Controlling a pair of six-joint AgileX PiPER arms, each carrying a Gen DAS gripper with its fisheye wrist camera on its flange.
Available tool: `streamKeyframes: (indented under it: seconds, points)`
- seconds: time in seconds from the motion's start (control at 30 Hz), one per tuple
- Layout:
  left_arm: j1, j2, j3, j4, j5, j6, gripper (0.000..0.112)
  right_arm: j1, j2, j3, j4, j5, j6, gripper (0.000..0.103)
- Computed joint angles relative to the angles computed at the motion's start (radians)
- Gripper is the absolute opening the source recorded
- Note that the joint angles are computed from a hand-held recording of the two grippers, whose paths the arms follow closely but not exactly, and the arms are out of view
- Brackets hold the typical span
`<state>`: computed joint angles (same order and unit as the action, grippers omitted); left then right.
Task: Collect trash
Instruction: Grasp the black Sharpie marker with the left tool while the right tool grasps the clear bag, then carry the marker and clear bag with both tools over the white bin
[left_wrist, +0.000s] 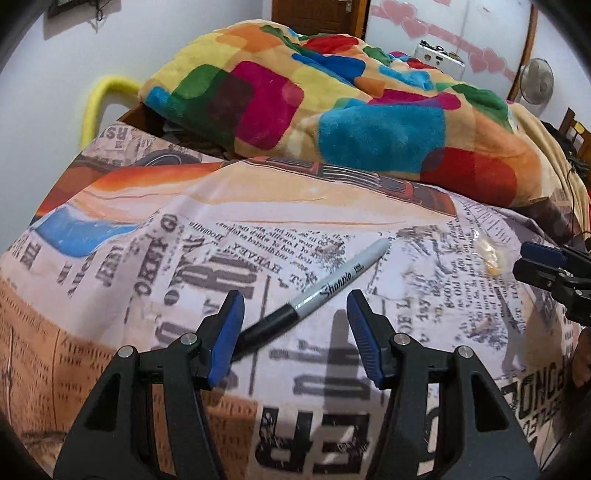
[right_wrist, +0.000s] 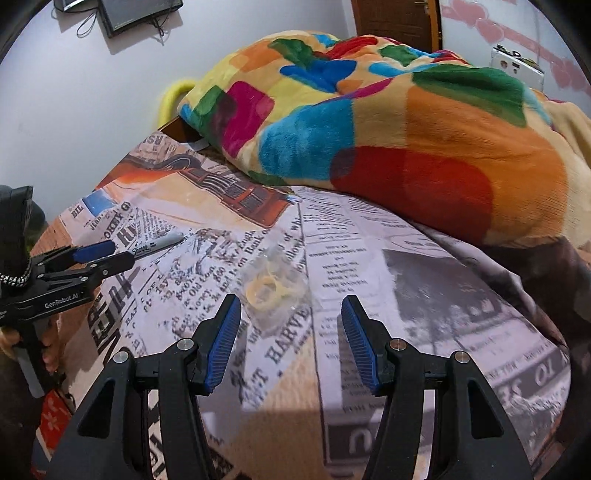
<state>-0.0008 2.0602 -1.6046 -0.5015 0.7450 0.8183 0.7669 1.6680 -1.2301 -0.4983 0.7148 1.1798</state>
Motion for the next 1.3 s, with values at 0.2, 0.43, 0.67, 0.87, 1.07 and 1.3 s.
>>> streamKeyframes:
  seconds: [0.2,0.43,0.67,0.87,1.07,1.3]
  points:
    - [-0.009,0.017,-0.001,-0.022,-0.015,0.026,0.046,-0.002,0.059,-0.046,0.001,-0.018,-0.022,0.053]
    - [0.002,-0.020,0.061,-0.144,0.058,0.191,0.013,0.011,0.080,-0.061,-0.035,-0.023,-0.005,0.033]
    - [-0.056,-0.109,0.219,-0.146,-0.088,0.226,0.011,0.022,0.077,-0.057,-0.036,-0.051,-0.013,0.012]
    - [-0.074,-0.119,0.222,-0.086,-0.102,0.116,0.010,0.029,0.062,-0.056,-0.033,-0.039,0.012,0.007]
    - [-0.060,-0.200,0.277,-0.122,-0.065,0.109,0.010,0.058,0.014,-0.048,-0.050,0.002,0.065,0.005]
    - [-0.018,-0.353,0.317,-0.130,0.012,0.072,0.010,0.125,-0.040,-0.108,-0.069,0.105,0.091,0.004]
